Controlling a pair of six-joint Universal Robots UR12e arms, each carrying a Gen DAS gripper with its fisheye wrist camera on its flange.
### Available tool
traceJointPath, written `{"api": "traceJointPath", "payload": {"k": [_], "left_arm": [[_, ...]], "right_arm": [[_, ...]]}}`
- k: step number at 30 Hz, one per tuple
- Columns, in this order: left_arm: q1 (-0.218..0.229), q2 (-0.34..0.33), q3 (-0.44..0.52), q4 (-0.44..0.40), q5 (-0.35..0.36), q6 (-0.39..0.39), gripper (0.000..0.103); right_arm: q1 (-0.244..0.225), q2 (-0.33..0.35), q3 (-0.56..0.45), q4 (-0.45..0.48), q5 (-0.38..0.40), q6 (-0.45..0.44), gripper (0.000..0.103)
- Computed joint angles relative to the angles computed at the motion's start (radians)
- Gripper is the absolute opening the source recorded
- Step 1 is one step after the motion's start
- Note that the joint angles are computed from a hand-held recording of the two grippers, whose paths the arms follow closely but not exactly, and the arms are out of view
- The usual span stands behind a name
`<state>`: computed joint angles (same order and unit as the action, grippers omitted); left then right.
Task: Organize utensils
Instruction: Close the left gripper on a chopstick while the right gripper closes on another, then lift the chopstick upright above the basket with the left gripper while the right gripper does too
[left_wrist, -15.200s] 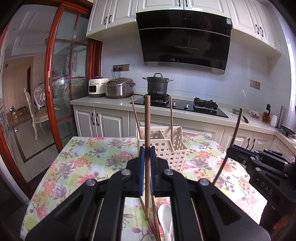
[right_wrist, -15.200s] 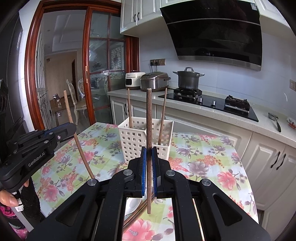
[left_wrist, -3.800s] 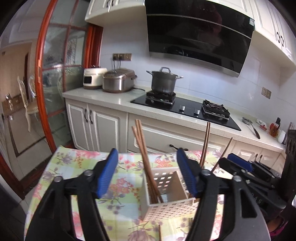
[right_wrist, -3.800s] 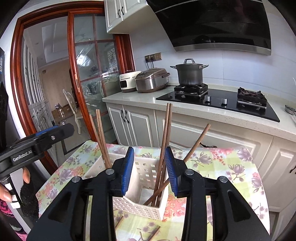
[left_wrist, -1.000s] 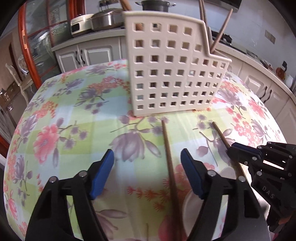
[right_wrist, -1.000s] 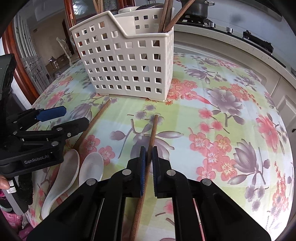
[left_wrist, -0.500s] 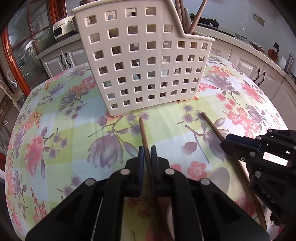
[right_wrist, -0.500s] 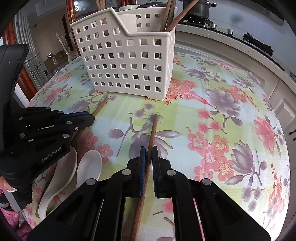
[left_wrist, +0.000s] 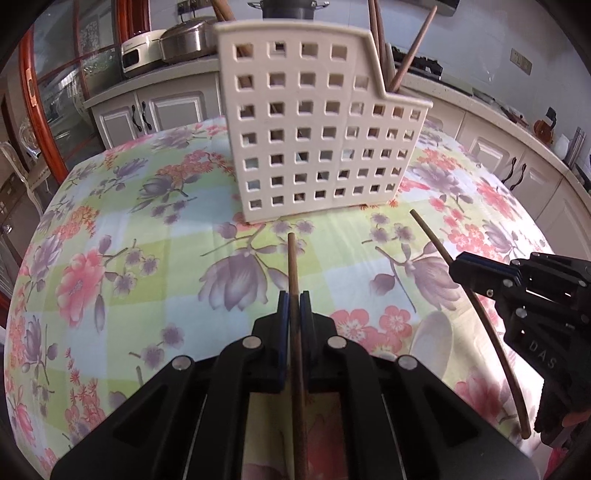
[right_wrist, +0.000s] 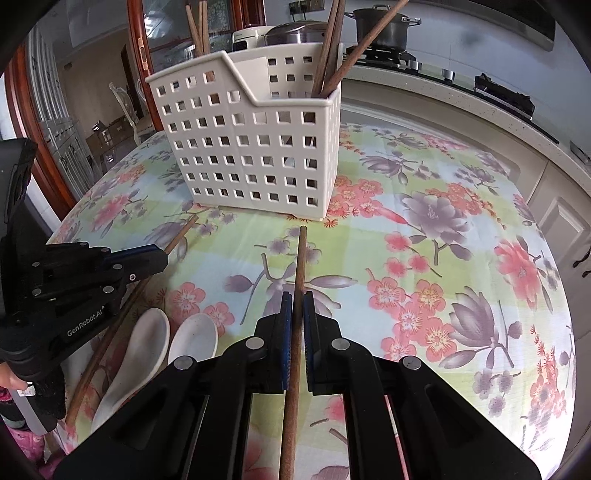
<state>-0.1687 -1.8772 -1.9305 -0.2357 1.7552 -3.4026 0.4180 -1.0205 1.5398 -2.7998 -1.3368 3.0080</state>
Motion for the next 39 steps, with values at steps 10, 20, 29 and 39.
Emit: {"api": "traceJointPath", "payload": {"k": [10, 20, 29, 39], "left_arm": [[-0.021, 0.069, -0.059, 0.116, 0.057, -0.018, 0.006], [-0.066, 0.109, -0.077, 0.170, 0.128, -0.006, 0.006], [-0.094, 0.137, -0.100, 0.231, 0.174, 0.004, 0.006], [-0.116, 0.158, -0.118, 0.306, 0.219, 0.020, 0.006]], "right_arm": [[-0.010, -0.050, 0.055, -0.121, 0.048, 0.019, 0.006], [-0.015, -0.102, 0.113, -0.213, 0.070, 0.016, 0.006], [-0.015, -0.132, 0.149, -0.283, 0.093, 0.011, 0.006], [-0.016, -0.159, 0.174, -0.343, 0.110, 0.008, 0.006]]}}
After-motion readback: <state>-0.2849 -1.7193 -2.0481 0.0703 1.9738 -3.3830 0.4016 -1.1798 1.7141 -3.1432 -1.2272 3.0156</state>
